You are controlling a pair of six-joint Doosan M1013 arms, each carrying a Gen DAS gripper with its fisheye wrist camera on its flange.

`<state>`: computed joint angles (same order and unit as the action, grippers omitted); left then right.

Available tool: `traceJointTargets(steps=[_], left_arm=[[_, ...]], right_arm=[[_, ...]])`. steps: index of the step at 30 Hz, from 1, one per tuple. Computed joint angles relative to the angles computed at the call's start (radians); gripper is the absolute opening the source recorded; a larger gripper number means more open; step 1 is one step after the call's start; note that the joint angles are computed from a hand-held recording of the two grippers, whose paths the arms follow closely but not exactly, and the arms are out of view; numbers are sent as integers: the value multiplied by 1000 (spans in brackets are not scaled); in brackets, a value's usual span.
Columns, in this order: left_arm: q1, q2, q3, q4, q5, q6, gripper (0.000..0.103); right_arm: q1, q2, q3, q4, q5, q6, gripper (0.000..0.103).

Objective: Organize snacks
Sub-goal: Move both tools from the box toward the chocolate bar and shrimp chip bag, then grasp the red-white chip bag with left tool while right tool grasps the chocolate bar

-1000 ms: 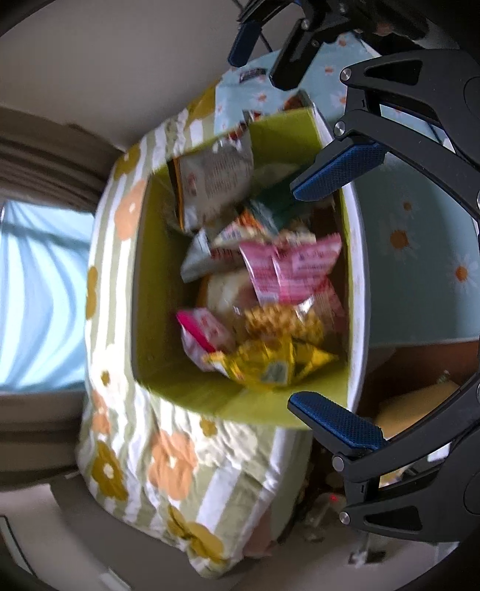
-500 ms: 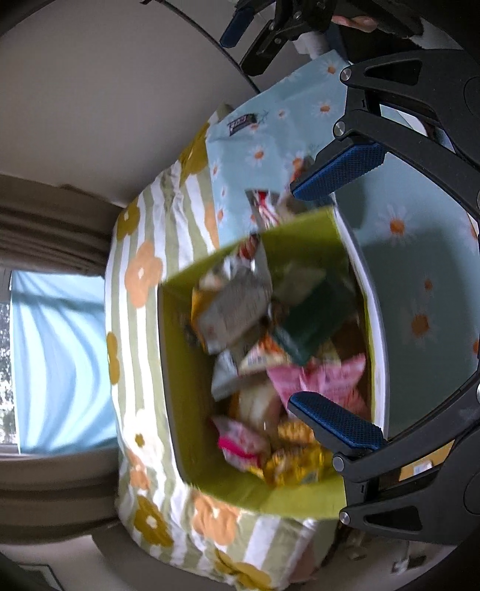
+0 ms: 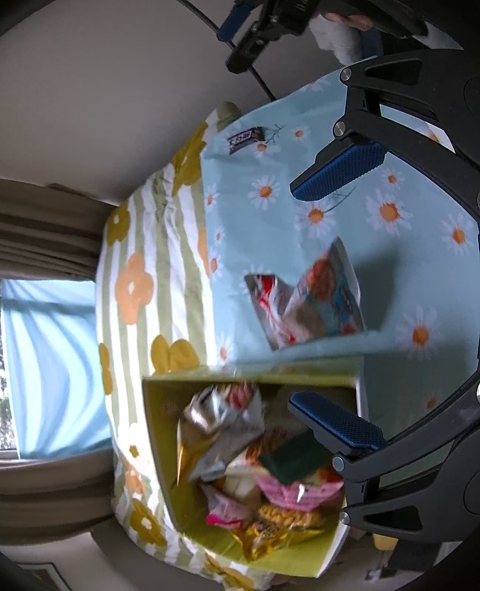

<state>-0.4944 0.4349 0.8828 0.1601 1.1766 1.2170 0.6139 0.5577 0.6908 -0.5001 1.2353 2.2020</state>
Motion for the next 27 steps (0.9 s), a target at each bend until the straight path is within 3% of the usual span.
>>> traceJointTargets(steps=[7,11,15,19,27], left_arm=[[-45,95,-95,136,113,-110,102],[-50,142,-137,153,171,-116,102],[-42,188,-182,135,231,-105,99],[-34,226,-217,110,272,-76,99],[-40,294,-299,157,333,-9,99]], right_arm=[[-87,-1,55,125,-20,-64,95],[-129,28,43,207,9,-104,85],[-154,53,32,262,35,-119,84],[-169,91,-2,297,76,-129,74],[-195,141,-51,348,136,-117,71]])
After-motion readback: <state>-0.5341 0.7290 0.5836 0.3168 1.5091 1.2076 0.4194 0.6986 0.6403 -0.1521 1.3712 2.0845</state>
